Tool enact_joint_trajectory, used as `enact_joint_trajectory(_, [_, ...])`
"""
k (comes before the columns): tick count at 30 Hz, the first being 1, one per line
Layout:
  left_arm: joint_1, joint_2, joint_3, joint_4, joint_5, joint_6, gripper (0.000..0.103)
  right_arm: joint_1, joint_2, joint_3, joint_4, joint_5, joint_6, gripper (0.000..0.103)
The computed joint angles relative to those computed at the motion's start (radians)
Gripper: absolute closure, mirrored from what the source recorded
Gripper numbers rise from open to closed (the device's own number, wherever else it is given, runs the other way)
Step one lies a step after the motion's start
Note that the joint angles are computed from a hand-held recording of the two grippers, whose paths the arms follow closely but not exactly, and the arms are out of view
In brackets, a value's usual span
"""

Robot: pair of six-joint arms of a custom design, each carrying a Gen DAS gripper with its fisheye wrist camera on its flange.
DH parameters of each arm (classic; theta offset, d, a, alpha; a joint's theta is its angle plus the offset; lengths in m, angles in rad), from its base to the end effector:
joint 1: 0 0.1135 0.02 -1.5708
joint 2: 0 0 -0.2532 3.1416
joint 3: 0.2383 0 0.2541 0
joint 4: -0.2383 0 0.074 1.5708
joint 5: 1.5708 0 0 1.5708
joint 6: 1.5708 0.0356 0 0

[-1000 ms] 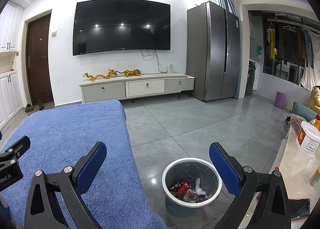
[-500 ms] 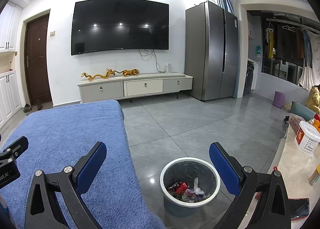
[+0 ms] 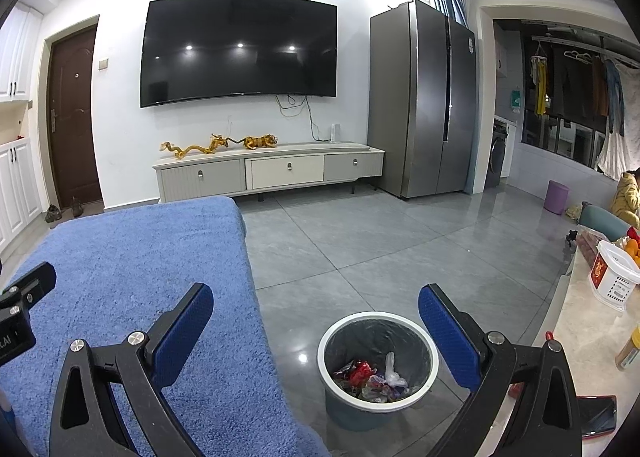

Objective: Collect trash

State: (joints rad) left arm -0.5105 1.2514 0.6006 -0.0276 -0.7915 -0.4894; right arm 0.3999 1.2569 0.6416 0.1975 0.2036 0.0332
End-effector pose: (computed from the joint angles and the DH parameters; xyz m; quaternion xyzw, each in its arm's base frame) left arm 0.2308 -0.1002 0.1899 -0.1576 0.8341 0.1143 0.5162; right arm 0.2585 0.1014 0.2166 -0.0976 0.8302 0.0333 0.5479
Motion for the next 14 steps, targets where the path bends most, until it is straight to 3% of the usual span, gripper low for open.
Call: enact_joint_trajectory(14, [0.056, 0.130, 0.105, 0.077, 0.134, 0.102, 0.000, -0.045, 0.110, 0.075, -0.018, 0.044, 0.021, 0.000])
